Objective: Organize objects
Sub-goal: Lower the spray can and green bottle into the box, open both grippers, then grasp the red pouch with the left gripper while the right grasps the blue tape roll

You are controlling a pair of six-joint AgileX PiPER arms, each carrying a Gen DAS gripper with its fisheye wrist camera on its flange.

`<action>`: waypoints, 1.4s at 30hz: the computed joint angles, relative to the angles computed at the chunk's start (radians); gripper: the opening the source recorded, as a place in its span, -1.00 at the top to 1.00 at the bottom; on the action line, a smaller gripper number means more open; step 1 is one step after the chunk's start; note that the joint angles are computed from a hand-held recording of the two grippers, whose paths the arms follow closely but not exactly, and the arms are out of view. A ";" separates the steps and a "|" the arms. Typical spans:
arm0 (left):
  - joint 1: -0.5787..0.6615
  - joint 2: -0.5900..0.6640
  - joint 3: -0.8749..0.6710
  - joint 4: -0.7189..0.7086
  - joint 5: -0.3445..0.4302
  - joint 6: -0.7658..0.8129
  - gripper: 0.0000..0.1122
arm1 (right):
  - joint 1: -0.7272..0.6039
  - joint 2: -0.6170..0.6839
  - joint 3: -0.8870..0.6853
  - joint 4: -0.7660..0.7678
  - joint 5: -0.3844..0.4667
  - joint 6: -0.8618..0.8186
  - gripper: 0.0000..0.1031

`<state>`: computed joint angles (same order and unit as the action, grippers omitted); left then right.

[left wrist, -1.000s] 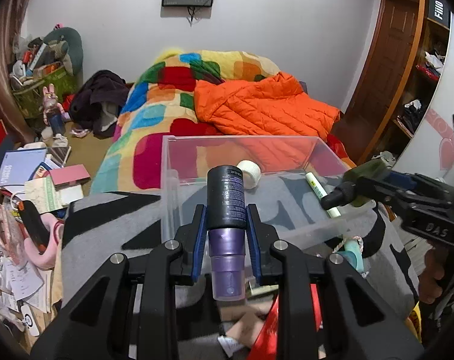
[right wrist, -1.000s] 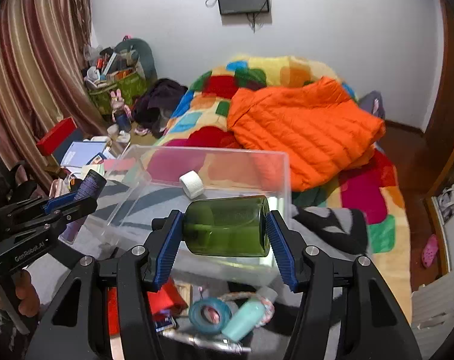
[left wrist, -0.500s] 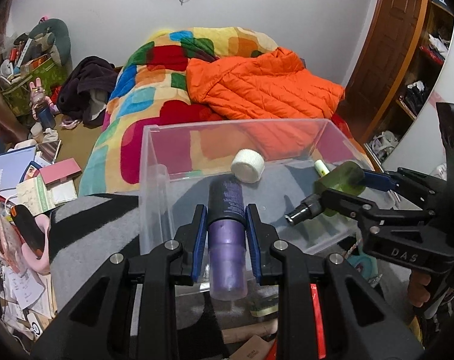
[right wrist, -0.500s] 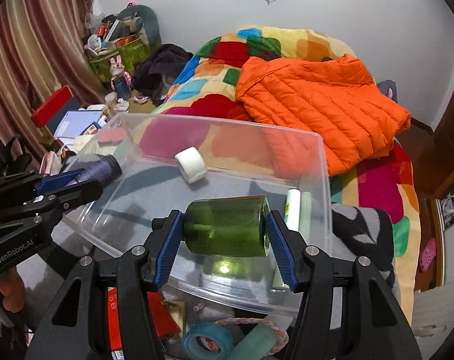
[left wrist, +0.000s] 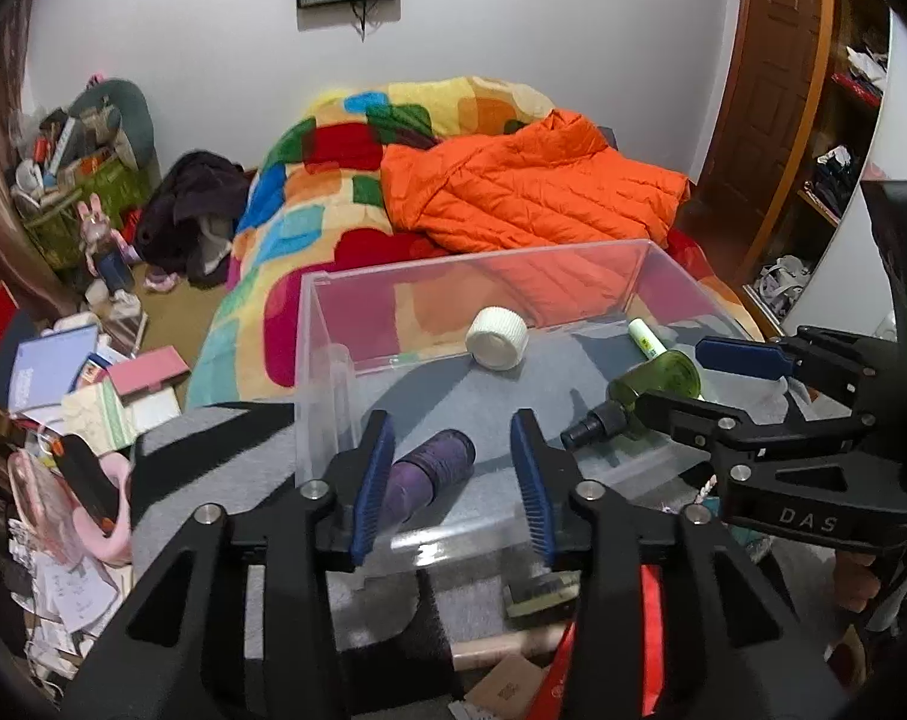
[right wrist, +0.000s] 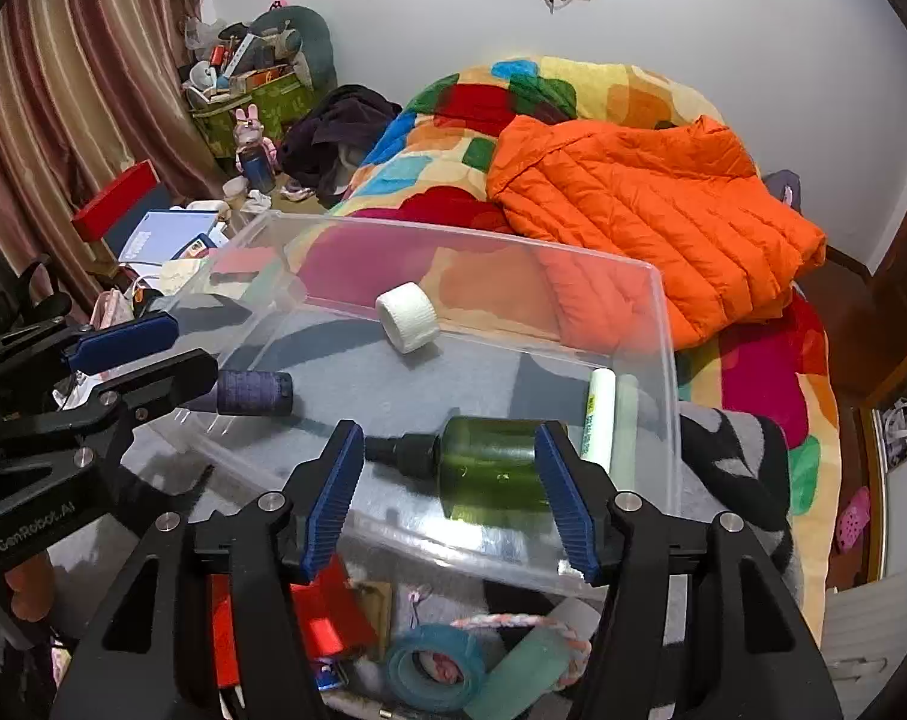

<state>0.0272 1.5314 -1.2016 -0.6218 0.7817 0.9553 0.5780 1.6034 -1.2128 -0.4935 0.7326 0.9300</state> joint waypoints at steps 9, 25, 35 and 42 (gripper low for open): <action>0.050 -0.151 0.126 -0.080 -0.031 0.131 -0.36 | 0.122 -0.134 0.081 -0.182 0.079 0.199 -0.34; 0.043 -0.172 0.272 -0.023 0.067 0.171 -0.48 | 0.304 -0.314 0.317 -0.246 0.155 0.483 -0.42; -0.085 -0.085 0.228 0.060 0.055 0.080 -0.59 | 0.242 -0.324 0.449 -0.207 0.088 0.553 -0.42; -0.075 -0.115 0.275 0.001 0.022 0.156 -0.39 | 0.252 -0.319 0.442 -0.241 0.047 0.557 -0.42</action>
<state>-0.0477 1.4160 -0.9270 -0.6207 0.8033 1.1111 0.8304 1.2844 -0.7710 -0.7342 0.7796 1.4872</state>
